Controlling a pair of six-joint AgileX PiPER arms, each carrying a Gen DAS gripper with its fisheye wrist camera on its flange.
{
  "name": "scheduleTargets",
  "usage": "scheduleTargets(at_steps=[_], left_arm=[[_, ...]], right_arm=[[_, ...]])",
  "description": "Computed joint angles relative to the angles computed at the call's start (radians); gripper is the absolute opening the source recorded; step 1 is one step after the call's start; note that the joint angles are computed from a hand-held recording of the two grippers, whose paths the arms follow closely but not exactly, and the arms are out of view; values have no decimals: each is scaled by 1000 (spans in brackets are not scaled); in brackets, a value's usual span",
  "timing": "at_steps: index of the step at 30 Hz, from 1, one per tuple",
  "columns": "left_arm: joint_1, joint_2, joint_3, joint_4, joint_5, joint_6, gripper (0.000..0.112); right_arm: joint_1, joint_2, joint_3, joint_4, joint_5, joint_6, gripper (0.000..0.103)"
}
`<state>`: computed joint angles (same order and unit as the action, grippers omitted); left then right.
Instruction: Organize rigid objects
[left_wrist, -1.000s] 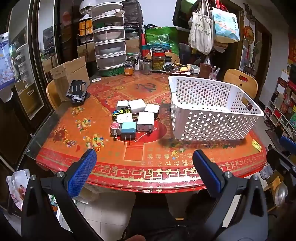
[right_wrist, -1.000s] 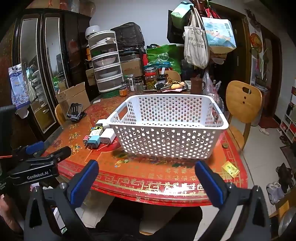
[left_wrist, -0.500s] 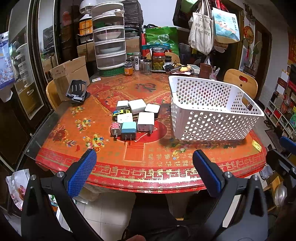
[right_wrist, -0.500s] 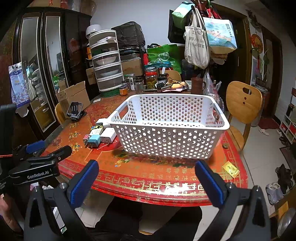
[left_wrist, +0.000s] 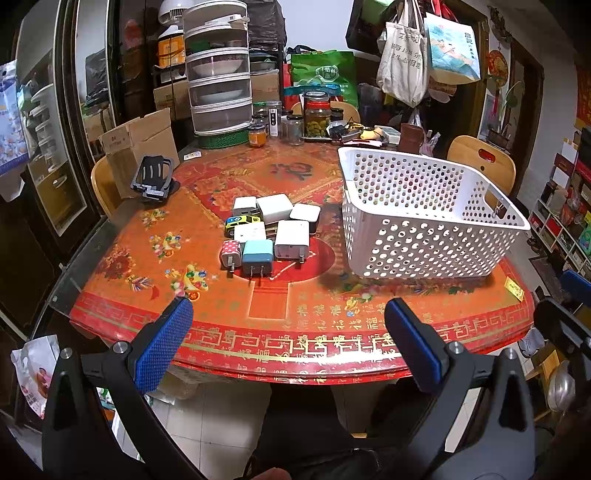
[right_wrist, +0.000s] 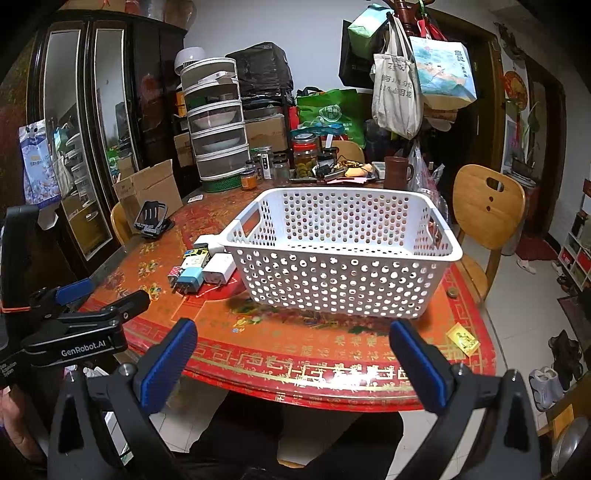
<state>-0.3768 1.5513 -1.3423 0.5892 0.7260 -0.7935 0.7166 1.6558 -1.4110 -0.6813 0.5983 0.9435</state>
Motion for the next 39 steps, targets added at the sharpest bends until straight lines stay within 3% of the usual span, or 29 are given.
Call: scheduleTargets(at_steps=[5, 39], left_arm=[[4, -1, -2, -7, 0, 8, 102], [20, -11, 3, -17, -5, 19, 102]], right_arm=[[27, 15, -21, -34, 34, 14, 103], [24, 10, -24, -18, 35, -1, 103]])
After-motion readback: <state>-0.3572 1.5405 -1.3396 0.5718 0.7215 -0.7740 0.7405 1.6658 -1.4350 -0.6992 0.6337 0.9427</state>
